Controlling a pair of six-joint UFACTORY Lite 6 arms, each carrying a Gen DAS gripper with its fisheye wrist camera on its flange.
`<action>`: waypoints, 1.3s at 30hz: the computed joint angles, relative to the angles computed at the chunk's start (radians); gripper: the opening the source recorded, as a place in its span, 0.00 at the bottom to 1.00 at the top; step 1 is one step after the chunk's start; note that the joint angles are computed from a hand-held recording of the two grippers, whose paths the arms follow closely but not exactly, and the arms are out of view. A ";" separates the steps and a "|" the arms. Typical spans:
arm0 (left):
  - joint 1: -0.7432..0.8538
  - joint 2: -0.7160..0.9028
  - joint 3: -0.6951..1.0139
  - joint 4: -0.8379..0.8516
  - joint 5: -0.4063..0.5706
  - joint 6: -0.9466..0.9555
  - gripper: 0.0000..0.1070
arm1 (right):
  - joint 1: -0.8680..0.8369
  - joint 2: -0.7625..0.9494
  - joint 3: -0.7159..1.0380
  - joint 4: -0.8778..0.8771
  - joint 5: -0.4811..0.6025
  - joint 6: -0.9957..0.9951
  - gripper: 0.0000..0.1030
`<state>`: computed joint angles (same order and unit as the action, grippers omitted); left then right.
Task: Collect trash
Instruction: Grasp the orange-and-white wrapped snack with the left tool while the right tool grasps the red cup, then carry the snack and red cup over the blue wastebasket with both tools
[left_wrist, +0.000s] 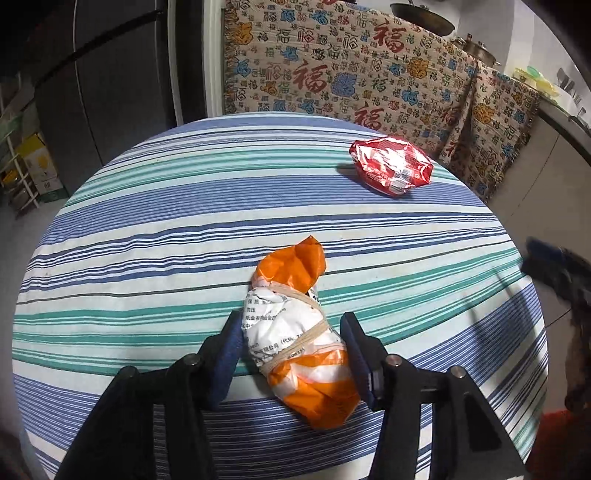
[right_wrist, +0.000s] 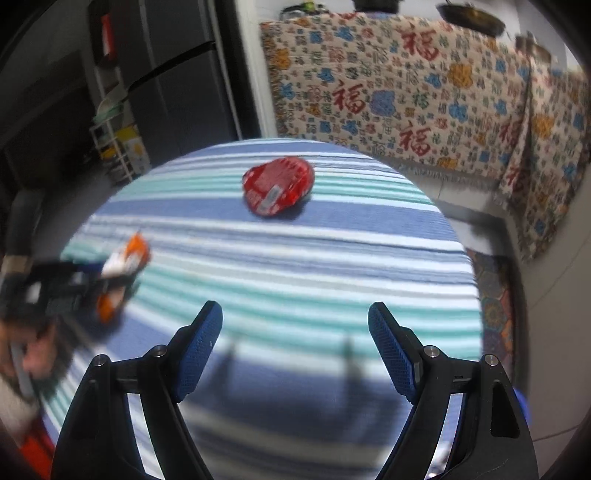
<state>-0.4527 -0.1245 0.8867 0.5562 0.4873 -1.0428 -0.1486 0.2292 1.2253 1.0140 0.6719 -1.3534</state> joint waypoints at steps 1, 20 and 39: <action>0.001 -0.004 -0.008 0.010 -0.009 -0.017 0.51 | 0.016 0.054 0.063 -0.008 0.006 0.039 0.80; 0.004 0.030 -0.014 0.000 -0.063 0.003 0.51 | 0.152 0.767 0.959 -0.074 0.159 0.595 0.16; -0.127 -0.053 -0.008 0.066 0.039 -0.114 0.45 | 0.093 -0.141 -0.077 0.004 -0.077 -0.066 0.09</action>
<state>-0.5793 -0.1772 0.8790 0.6221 0.5259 -1.1571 -0.0560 0.0883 1.1483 1.0183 0.5946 -1.4196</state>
